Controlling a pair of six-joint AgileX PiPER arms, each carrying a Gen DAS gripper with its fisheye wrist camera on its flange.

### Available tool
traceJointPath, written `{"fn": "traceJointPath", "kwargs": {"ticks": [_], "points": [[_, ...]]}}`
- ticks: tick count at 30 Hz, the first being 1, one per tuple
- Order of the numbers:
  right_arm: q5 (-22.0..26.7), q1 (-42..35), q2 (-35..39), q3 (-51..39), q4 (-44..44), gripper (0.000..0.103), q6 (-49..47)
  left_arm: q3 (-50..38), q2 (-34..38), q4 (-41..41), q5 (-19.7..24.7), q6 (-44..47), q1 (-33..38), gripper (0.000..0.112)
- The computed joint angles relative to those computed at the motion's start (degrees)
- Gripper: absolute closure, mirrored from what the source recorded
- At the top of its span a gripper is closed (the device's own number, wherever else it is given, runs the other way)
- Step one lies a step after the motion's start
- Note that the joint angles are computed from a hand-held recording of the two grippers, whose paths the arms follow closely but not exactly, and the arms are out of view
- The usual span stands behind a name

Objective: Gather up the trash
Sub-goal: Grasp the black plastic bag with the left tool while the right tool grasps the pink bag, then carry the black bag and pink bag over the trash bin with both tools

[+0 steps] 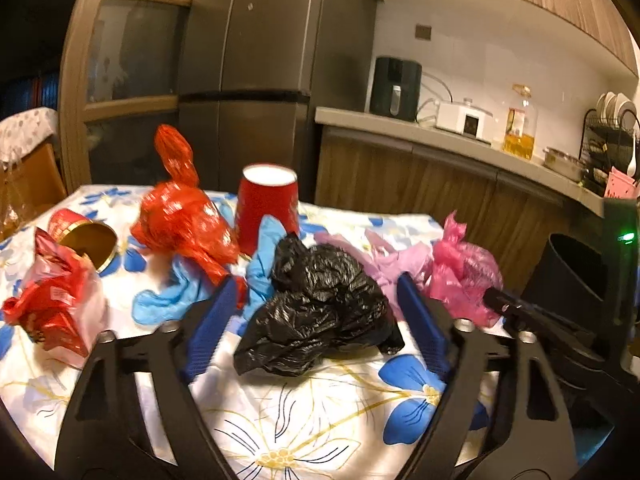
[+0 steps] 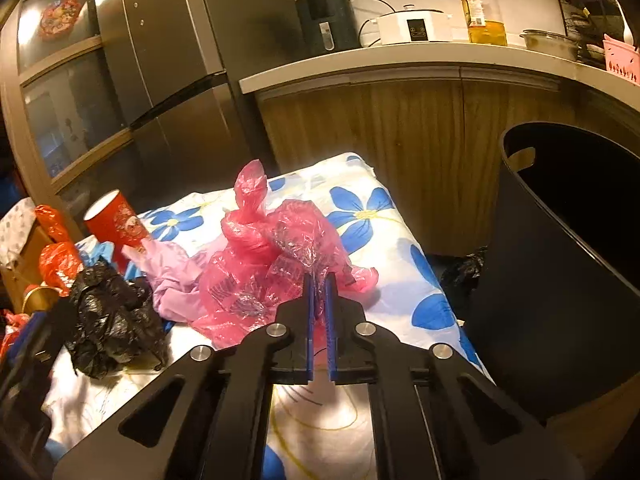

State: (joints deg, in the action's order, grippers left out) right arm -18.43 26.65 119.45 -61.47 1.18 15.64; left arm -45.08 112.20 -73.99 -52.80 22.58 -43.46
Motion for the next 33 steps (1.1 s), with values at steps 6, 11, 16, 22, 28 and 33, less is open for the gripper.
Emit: {"fn": "traceJointPath", "kwargs": {"ticks": [6,11,16,22,28,33], "points": [[-2.7,-0.7,-2.1,3.2,-5.2,0.101,5.1,0.4,-0.1,4.1,6.5,-3.1,3.5,0.073],[-6.3,-0.4,-5.2,7.9,-2.7,0.101,2.3,1.2,-0.2,6.0,8.0,-4.5,3.5,0.108],[-9.8,-0.2,-8.8,13.1,-1.1,0.101,0.4,4.0,-1.3,6.2,5.2,-7.8,1.3,0.112],[-14.4,0.1,-14.7,21.2,0.6,0.101,-1.5,10.1,-6.4,2.1,-0.1,-10.9,-5.4,0.112],[-18.0,1.6,-21.6,28.8,4.0,0.101,-3.7,14.0,-12.4,-7.2,-7.8,-7.1,-15.7,0.112],[-19.9,3.8,-28.0,34.9,7.7,0.101,-5.7,14.5,-15.1,-14.0,-13.3,-3.6,-23.9,0.112]]}}
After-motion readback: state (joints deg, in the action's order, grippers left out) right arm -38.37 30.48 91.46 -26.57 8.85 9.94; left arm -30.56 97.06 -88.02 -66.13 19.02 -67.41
